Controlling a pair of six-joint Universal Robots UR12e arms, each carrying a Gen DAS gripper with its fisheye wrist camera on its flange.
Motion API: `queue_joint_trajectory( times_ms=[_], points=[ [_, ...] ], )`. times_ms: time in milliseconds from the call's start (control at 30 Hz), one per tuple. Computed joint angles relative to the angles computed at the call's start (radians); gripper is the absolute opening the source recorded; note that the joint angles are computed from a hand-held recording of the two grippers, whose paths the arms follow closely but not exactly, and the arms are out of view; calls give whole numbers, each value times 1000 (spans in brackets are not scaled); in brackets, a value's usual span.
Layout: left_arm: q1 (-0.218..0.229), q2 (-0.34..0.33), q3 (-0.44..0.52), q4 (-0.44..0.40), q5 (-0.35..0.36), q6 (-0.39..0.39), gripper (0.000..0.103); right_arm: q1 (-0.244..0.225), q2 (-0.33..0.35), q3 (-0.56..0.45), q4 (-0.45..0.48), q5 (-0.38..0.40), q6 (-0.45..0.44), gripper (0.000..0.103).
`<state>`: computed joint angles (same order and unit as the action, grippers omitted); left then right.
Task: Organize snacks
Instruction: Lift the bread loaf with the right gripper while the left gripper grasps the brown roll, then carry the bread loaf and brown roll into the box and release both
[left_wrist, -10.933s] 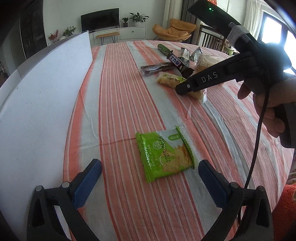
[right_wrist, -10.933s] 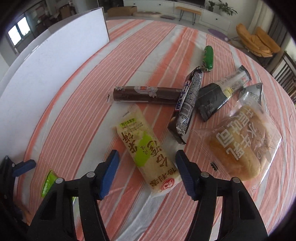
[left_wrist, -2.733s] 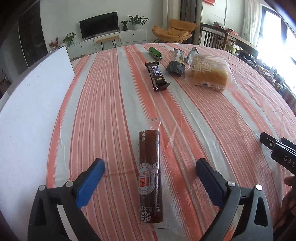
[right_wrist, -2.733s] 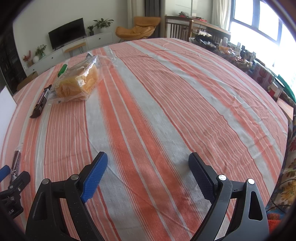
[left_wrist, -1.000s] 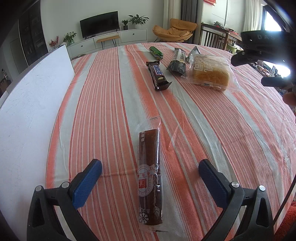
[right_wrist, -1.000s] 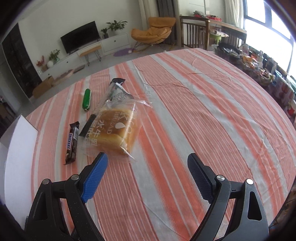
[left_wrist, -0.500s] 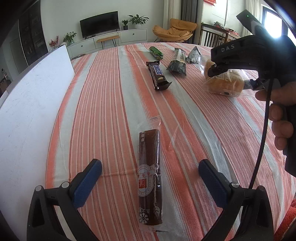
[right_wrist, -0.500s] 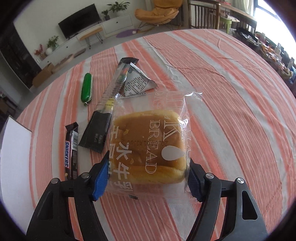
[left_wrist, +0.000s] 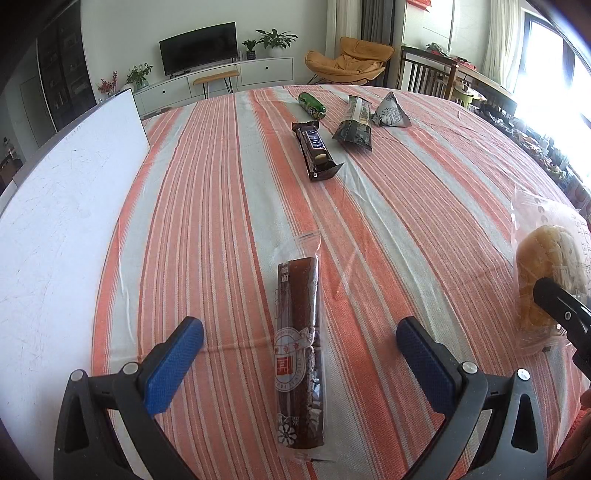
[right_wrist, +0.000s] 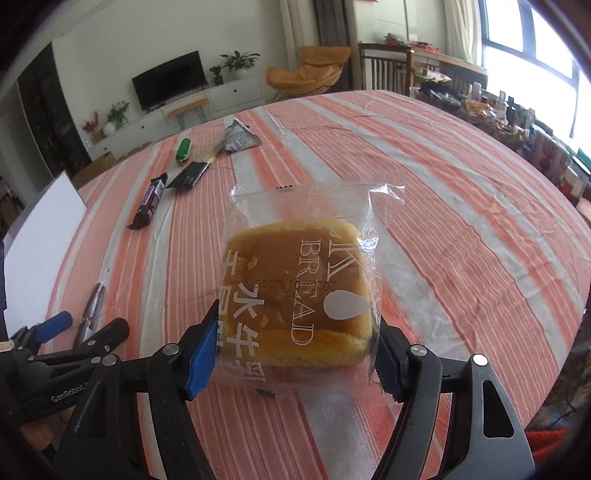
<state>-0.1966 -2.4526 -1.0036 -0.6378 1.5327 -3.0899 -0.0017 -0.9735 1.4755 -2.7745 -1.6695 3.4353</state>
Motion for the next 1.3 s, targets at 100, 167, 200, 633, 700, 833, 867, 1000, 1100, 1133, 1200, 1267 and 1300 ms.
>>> queue_joint_trajectory(
  times_ms=[100, 167, 200, 633, 700, 833, 867, 1000, 1100, 1133, 1200, 1267, 1300],
  points=[
    [0, 0, 0, 0, 0, 0, 103, 3, 8, -7, 2, -20, -21, 75],
    [0, 0, -1, 0, 0, 0, 103, 4, 10, -9, 0, -28, -20, 76],
    [0, 0, -1, 0, 0, 0, 103, 7, 10, -7, 1, -43, -20, 77],
    [-1, 1, 0, -4, 6, -5, 103, 0, 17, -16, 55, -30, 17, 87],
    [-3, 3, 13, -61, 18, -7, 103, 3, 16, -16, 57, -43, 19, 86],
    [-6, 29, -34, -24, 5, -9, 83, 4, 6, 8, -22, -62, 25, 86],
    [-6, 37, -54, 9, -1, 6, 54, 2, 2, 18, -56, -52, 24, 85],
    [4, 61, -75, -12, -53, -26, 18, -20, -11, 46, -122, 58, 51, 71],
    [34, 97, -124, 3, -186, -120, 18, -51, -25, 87, -220, 198, 115, 71],
    [39, 112, -145, 19, -212, -129, 18, -63, -29, 103, -266, 253, 140, 71],
    [48, 146, -188, 48, -264, -131, 18, -82, -32, 126, -329, 345, 189, 71],
    [59, 181, -230, 68, -332, -133, 18, -93, -29, 129, -324, 398, 230, 71],
    [66, 200, -251, 75, -368, -133, 18, -95, -27, 126, -310, 402, 244, 71]
  ],
)
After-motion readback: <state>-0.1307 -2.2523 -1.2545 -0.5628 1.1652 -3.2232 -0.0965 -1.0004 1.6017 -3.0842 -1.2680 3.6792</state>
